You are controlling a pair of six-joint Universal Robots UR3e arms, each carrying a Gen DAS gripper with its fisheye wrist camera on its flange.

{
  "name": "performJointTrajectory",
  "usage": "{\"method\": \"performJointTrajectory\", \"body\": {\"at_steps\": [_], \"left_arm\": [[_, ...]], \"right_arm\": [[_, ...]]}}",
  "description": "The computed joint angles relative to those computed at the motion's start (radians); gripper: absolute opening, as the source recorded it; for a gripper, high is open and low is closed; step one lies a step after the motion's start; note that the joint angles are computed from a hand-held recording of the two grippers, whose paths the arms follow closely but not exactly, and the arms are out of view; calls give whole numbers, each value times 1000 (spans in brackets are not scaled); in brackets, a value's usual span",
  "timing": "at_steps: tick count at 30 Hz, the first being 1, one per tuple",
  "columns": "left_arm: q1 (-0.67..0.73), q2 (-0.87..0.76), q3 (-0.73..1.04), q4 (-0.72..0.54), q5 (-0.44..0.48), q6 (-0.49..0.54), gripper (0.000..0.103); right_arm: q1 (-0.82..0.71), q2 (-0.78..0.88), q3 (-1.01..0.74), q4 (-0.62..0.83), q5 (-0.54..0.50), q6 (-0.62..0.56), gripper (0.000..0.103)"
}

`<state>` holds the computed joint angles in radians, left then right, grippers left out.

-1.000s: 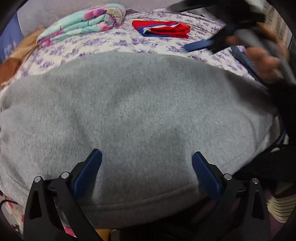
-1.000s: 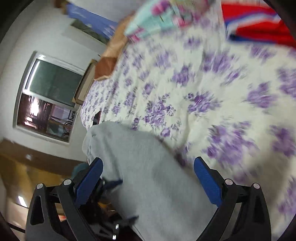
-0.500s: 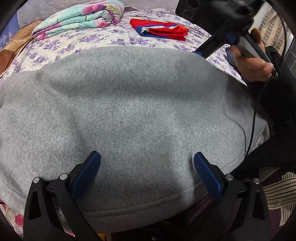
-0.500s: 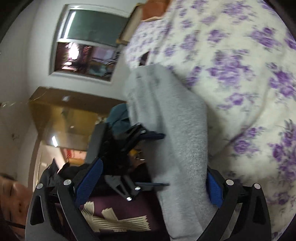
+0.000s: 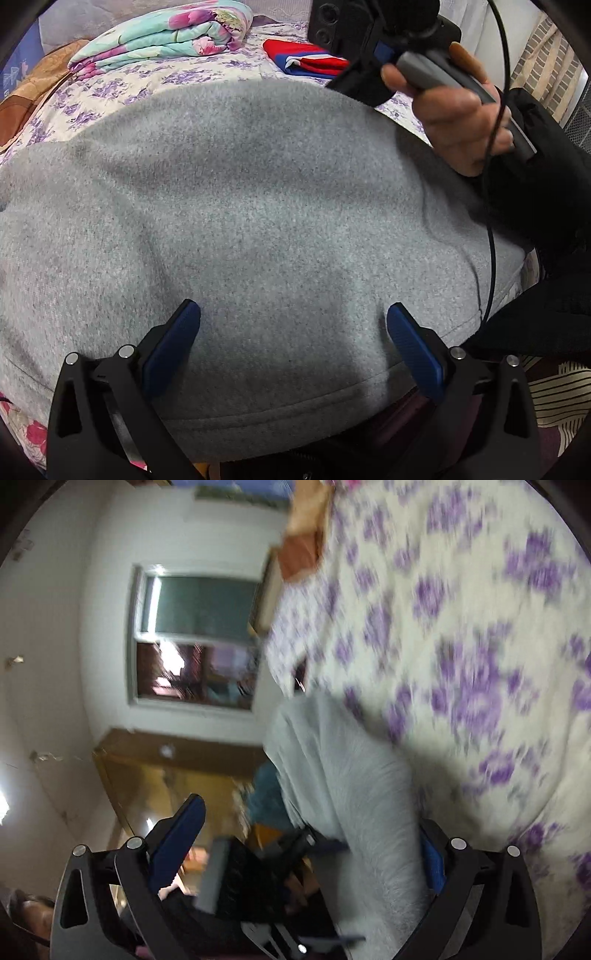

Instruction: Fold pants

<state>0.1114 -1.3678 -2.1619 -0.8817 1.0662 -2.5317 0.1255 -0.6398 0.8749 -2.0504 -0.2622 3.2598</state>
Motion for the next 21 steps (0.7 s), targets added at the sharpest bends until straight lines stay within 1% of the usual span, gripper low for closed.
{"method": "performJointTrajectory", "body": {"at_steps": [1,3,4,5,6,7,9,10,11,12,13,14,15,16,17,19,21], "left_arm": [[3,0,0,-3,-3,5,98],[0,0,-1,2,-2,3,98],[-2,1,-2,5,0,1,98],[-5,1,-3,8,1,-2,98],[-6,1,-4,10,1,-4,98],[-8,2,-4,10,1,-8,98],[-10,5,-4,7,1,-14,98],[-11,5,-3,6,1,-16,98],[-16,5,-3,10,4,-23,98],[-16,5,-3,10,4,-23,98],[-15,4,-3,11,2,-22,98],[-14,5,-3,10,0,-22,98],[-15,2,-2,12,1,-23,98],[-17,0,-1,14,3,-24,98],[-17,0,-1,15,4,-25,98],[-22,-1,1,17,9,-29,98],[-21,-3,2,17,5,-32,98]], "right_arm": [[-12,-17,60,-179,-11,106,97],[-33,-28,119,-464,-52,276,92],[-50,-22,127,-587,-47,363,92],[-57,-6,110,-626,-30,405,92],[-63,-6,94,-601,-24,398,92],[-63,-30,94,-535,-48,347,92],[-62,-116,87,-255,-183,145,92],[-48,-120,48,-161,-251,109,92],[-43,-110,-13,-15,-294,54,93],[-48,-91,-70,139,-286,-17,93],[-51,-85,-87,236,-278,-76,93],[-43,-67,-147,392,-271,-169,94],[-29,-50,-206,488,-287,-220,94],[-13,-44,-250,556,-316,-269,95],[-8,-52,-252,590,-325,-308,95],[-2,-45,-296,678,-322,-369,97],[-10,-76,-259,703,-296,-410,97]]}}
